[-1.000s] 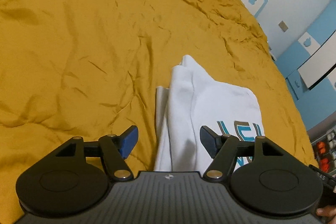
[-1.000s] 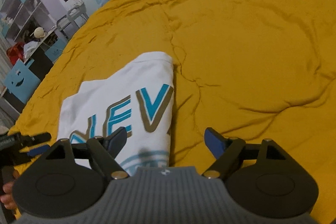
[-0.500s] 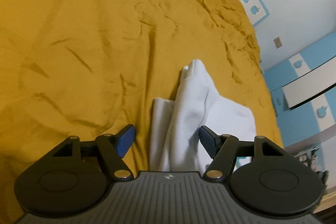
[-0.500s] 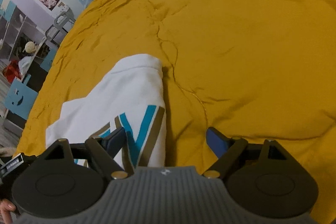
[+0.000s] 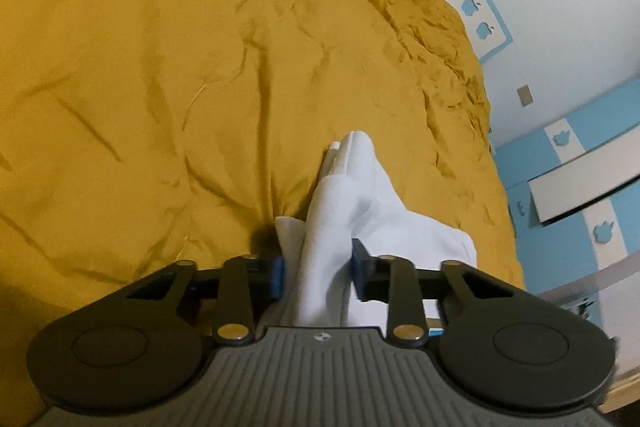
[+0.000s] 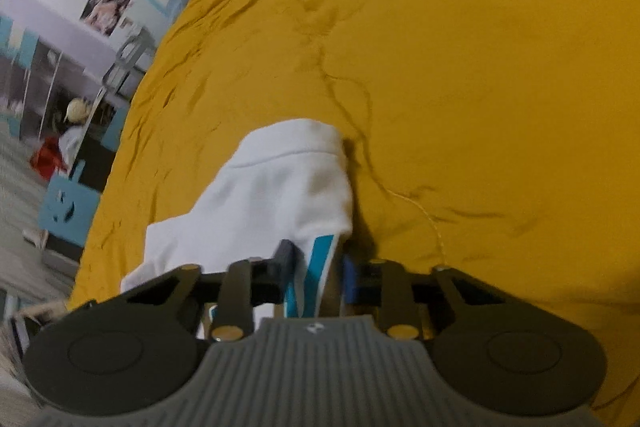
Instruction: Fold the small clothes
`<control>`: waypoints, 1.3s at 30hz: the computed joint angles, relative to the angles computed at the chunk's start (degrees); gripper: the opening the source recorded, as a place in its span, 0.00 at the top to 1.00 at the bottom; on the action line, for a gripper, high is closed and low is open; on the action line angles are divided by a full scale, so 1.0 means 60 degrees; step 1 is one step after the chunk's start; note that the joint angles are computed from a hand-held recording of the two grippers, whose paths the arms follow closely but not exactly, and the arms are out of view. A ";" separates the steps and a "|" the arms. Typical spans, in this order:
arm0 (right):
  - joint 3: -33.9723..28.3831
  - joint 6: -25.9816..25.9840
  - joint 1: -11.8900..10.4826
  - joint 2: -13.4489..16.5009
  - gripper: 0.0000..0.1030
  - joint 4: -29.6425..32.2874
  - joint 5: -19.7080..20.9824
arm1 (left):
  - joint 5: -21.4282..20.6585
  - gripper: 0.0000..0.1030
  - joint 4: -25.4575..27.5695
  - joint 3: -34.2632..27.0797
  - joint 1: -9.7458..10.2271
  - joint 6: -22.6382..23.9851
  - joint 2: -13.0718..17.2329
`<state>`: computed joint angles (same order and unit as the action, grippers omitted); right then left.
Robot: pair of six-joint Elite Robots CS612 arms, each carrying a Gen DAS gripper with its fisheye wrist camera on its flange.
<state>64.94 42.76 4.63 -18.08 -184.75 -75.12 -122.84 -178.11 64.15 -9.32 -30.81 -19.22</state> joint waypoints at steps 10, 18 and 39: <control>0.0665 -0.1246 0.0270 -0.0605 0.92 -0.1124 -0.0699 | 0.1472 0.79 -0.1200 0.1393 -0.0324 0.1091 -0.0974; 0.1873 -0.2208 0.0493 -0.1550 0.93 -0.2464 -0.0970 | 0.1465 0.80 -0.3063 0.2615 -0.0324 0.0876 -0.1719; 0.5918 -0.3164 0.0848 -0.4196 0.95 -0.5863 -0.0675 | 0.0869 0.81 -0.6872 0.5622 -0.0233 0.0503 -0.3458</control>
